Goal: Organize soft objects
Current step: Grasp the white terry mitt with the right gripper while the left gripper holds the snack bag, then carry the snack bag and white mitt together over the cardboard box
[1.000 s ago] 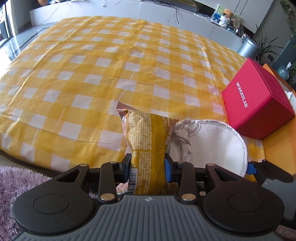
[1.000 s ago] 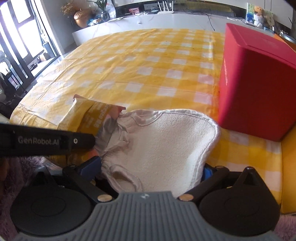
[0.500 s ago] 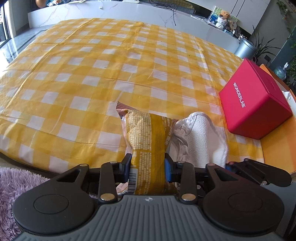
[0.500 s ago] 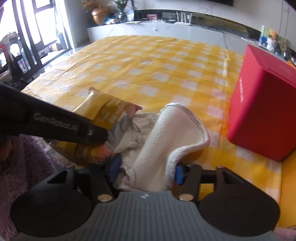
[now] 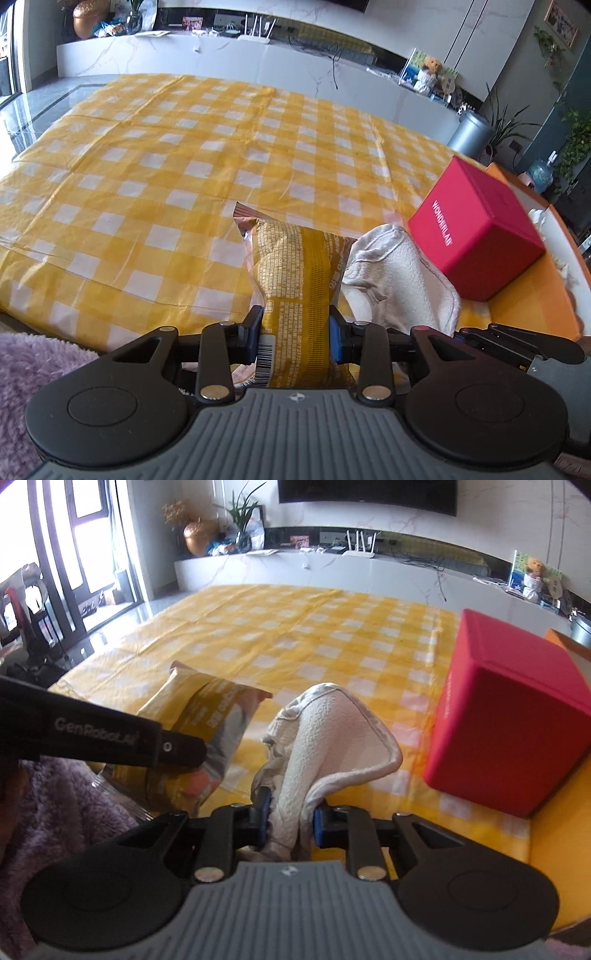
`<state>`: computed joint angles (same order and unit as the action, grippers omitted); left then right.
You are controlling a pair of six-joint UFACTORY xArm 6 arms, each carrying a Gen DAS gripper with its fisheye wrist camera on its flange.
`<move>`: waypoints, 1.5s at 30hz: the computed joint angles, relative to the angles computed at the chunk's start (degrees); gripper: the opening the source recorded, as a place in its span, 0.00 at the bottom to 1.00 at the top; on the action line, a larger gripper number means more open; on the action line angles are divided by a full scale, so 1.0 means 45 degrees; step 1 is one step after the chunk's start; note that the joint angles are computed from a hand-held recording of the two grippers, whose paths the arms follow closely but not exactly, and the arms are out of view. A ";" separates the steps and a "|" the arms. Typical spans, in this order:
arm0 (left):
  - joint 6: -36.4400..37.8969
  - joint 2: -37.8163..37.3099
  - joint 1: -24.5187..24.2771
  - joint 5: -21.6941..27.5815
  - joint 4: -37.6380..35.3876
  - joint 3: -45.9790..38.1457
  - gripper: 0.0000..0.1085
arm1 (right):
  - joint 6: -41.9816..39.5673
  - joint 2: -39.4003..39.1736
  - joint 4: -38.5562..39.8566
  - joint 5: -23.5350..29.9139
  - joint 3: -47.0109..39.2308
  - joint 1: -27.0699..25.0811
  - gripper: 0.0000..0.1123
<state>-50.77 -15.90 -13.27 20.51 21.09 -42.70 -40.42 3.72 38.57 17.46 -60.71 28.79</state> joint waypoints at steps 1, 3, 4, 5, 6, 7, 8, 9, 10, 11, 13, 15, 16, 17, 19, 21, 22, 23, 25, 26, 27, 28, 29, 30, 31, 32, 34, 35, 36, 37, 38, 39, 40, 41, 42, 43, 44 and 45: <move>-0.0126 -0.0174 -0.0053 0.0073 0.0107 0.0025 0.36 | -0.0113 -0.0172 0.0235 0.0020 0.0070 -0.0054 0.18; -0.0353 -0.0520 -0.0164 0.0125 0.0264 0.0088 0.36 | -0.0401 -0.0535 0.0801 0.0048 0.0214 -0.0154 0.18; -0.0506 -0.0666 -0.0237 0.0178 0.0406 0.0081 0.36 | -0.0585 -0.0747 0.1129 0.0043 0.0304 -0.0194 0.18; -0.0676 -0.0817 -0.0318 0.0242 0.0597 0.0064 0.36 | -0.0804 -0.0960 0.1474 0.0026 0.0398 -0.0236 0.18; -0.0874 -0.0949 -0.0410 0.0292 0.0836 0.0042 0.36 | -0.0961 -0.1177 0.1733 -0.0008 0.0509 -0.0269 0.18; -0.1038 -0.1067 -0.0501 0.0338 0.1054 0.0007 0.36 | -0.1164 -0.1425 0.2038 -0.0065 0.0619 -0.0304 0.19; -0.1233 -0.1178 -0.0607 0.0389 0.1308 -0.0048 0.36 | -0.1406 -0.1641 0.2352 -0.0141 0.0727 -0.0325 0.19; -0.1389 -0.1270 -0.0714 0.0439 0.1524 -0.0111 0.37 | -0.1654 -0.1842 0.2676 -0.0194 0.0800 -0.0372 0.19; -0.1520 -0.1338 -0.0830 0.0470 0.1716 -0.0190 0.37 | -0.1861 -0.2094 0.2991 -0.0257 0.0919 -0.0405 0.19; -0.1592 -0.1374 -0.0939 0.0475 0.1852 -0.0291 0.37 | -0.2092 -0.2328 0.3324 -0.0275 0.1016 -0.0459 0.18; -0.1718 -0.1388 -0.1160 0.0466 0.2076 -0.0533 0.37 | -0.2385 -0.2786 0.3799 -0.0352 0.1192 -0.0587 0.19; -0.1805 -0.1290 -0.1374 0.0403 0.2275 -0.0833 0.36 | -0.2959 -0.3327 0.4504 -0.0507 0.1454 -0.0749 0.19; -0.1766 -0.1200 -0.1495 0.0358 0.2330 -0.1013 0.36 | -0.3112 -0.3549 0.4729 -0.0562 0.1550 -0.0869 0.19; -0.1743 -0.1084 -0.1655 0.0341 0.2376 -0.1224 0.36 | -0.3199 -0.3774 0.4912 -0.0593 0.1653 -0.1027 0.19; -0.1469 -0.0772 -0.1868 0.0116 0.2288 -0.1620 0.37 | -0.3290 -0.4202 0.5244 -0.0570 0.1858 -0.1416 0.19; -0.1080 -0.0348 -0.2119 -0.0092 0.2175 -0.2130 0.37 | -0.3131 -0.4553 0.5309 -0.0481 0.2001 -0.1876 0.19; -0.0830 -0.0085 -0.2243 -0.0172 0.2092 -0.2440 0.37 | -0.3016 -0.4704 0.5219 -0.0392 0.2046 -0.2138 0.19; -0.0530 0.0223 -0.2378 -0.0286 0.1983 -0.2772 0.37 | -0.2975 -0.4818 0.5129 -0.0308 0.2065 -0.2395 0.19; 0.0294 0.0877 -0.2609 -0.0452 0.1380 -0.3466 0.37 | -0.2985 -0.4930 0.4824 -0.0347 0.2066 -0.2777 0.19; 0.0837 0.1218 -0.2723 -0.0494 0.0895 -0.3841 0.37 | -0.2961 -0.4967 0.4548 -0.0341 0.2048 -0.2998 0.19; 0.1473 0.1640 -0.2871 -0.0514 0.0294 -0.4321 0.37 | -0.2920 -0.4971 0.4234 -0.0329 0.2009 -0.3206 0.19; 0.2095 0.2024 -0.2987 -0.0513 -0.0307 -0.4747 0.37 | -0.2902 -0.4947 0.3931 -0.0294 0.1937 -0.3413 0.19; 0.2777 0.2446 -0.3091 -0.0487 -0.0948 -0.5222 0.37 | -0.2913 -0.4923 0.3684 -0.0233 0.1863 -0.3610 0.19; 0.3403 0.2855 -0.3208 -0.0461 -0.1529 -0.5694 0.37 | -0.3058 -0.4934 0.3531 -0.0117 0.1817 -0.3883 0.19; 0.3995 0.3261 -0.3313 -0.0442 -0.2066 -0.6148 0.37 | -0.3145 -0.4876 0.3370 -0.0025 0.1702 -0.4097 0.19; 0.4653 0.3746 -0.3409 -0.0335 -0.2680 -0.6737 0.37 | -0.3324 -0.4770 0.3288 0.0138 0.1520 -0.4373 0.19; 0.5828 0.4646 -0.3560 -0.0060 -0.3865 -0.7853 0.37 | -0.3668 -0.4465 0.3163 0.0545 0.1064 -0.4908 0.19; 0.6307 0.5128 -0.3615 0.0167 -0.4361 -0.8486 0.37 | -0.3713 -0.4318 0.2989 0.0681 0.0871 -0.5097 0.19; 0.6699 0.5592 -0.3649 0.0397 -0.4724 -0.9094 0.37 | -0.3733 -0.4137 0.2781 0.0800 0.0659 -0.5271 0.19; 0.7042 0.6010 -0.3665 0.0585 -0.4974 -0.9631 0.37 | -0.3738 -0.3903 0.2498 0.0867 0.0409 -0.5455 0.19; 0.7192 0.6484 -0.3698 0.0848 -0.4998 -1.0269 0.37 | -0.3777 -0.3689 0.2276 0.0901 0.0205 -0.5619 0.19; 0.7275 0.6944 -0.3727 0.1093 -0.4930 -1.0878 0.37 | -0.3759 -0.3416 0.2020 0.0973 -0.0075 -0.5768 0.19; 0.7393 0.7354 -0.3765 0.1325 -0.4900 -1.1439 0.37 | -0.3740 -0.3191 0.1794 0.1042 -0.0292 -0.5892 0.19; 0.7587 0.7856 -0.3766 0.1604 -0.4975 -1.2123 0.37 | -0.3699 -0.2930 0.1562 0.1154 -0.0573 -0.6042 0.19; 0.7778 0.8279 -0.3784 0.1915 -0.5077 -1.2719 0.37 | -0.3614 -0.2622 0.1278 0.1288 -0.0902 -0.6183 0.19; 0.7935 0.8802 -0.3791 0.2274 -0.5192 -1.3466 0.37 | -0.3527 -0.2357 0.1000 0.1450 -0.1190 -0.6317 0.19; 0.8120 0.9365 -0.3802 0.2663 -0.5311 -1.4286 0.36 | -0.3384 -0.2078 0.0703 0.1557 -0.1471 -0.6408 0.19; 0.8234 0.9959 -0.3825 0.3076 -0.5350 -1.5160 0.37 | -0.3367 -0.1779 0.0491 0.1763 -0.1768 -0.6589 0.19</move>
